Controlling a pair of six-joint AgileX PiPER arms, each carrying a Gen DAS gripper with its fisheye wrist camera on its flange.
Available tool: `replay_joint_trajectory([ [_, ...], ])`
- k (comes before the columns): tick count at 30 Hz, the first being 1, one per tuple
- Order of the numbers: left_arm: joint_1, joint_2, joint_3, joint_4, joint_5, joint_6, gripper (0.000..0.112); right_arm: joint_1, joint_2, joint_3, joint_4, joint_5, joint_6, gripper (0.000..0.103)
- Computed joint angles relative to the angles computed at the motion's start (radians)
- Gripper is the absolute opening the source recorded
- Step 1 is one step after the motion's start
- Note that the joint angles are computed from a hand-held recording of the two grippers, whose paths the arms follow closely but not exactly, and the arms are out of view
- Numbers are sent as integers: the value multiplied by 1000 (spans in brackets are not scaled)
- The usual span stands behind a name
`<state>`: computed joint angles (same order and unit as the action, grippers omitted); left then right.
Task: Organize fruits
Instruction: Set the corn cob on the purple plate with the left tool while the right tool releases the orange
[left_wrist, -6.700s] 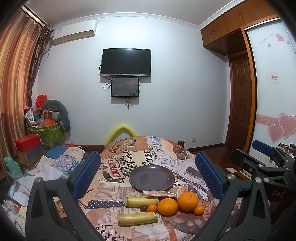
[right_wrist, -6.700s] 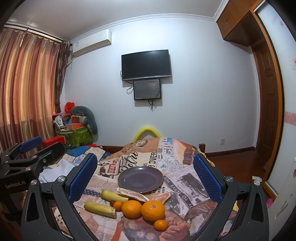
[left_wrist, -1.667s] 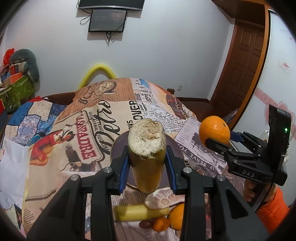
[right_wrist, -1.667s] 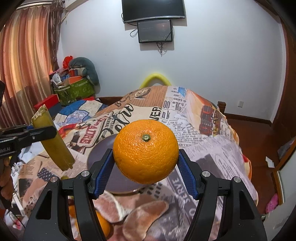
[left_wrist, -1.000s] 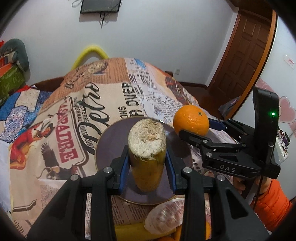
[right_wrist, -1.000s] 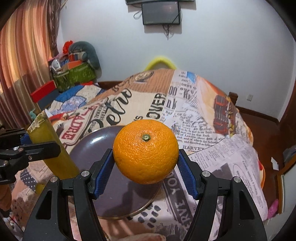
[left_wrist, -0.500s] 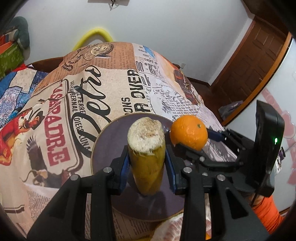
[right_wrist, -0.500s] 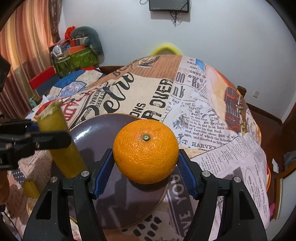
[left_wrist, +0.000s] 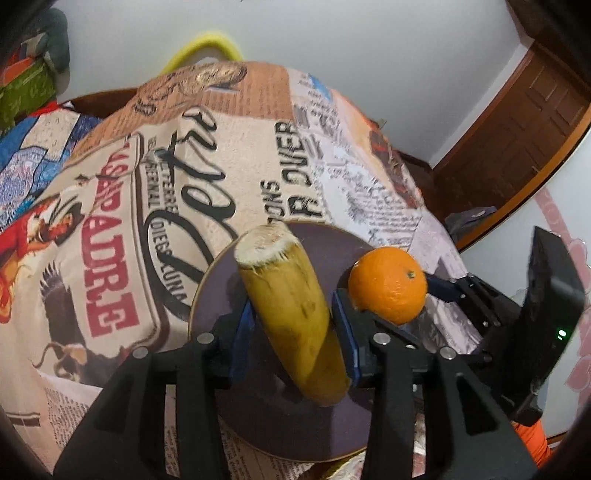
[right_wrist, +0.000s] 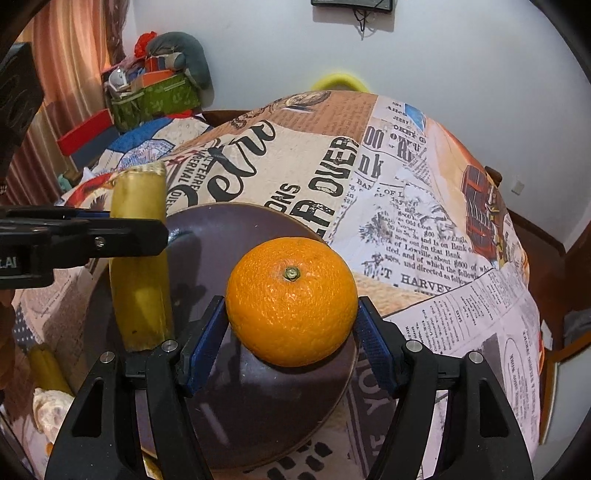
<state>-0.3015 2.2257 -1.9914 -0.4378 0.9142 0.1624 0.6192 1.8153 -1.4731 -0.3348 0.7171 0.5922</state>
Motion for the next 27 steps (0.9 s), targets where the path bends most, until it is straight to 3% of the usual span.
replay_joint_trajectory([
  [5,24,53,-48,-56,79,-8,46,-8,-12,15,34,-17,-16,72],
  [10,25,54,-41,-48,94,-20,47,-17,-24,28,70,-28,-29,72],
  [15,21,9,5,-18,67,-29,54,-7,-48,44,51,-31,-5,72],
  [27,16,-206,242,46,-50,-37,54,65,-154,72,-98,30,144,73],
])
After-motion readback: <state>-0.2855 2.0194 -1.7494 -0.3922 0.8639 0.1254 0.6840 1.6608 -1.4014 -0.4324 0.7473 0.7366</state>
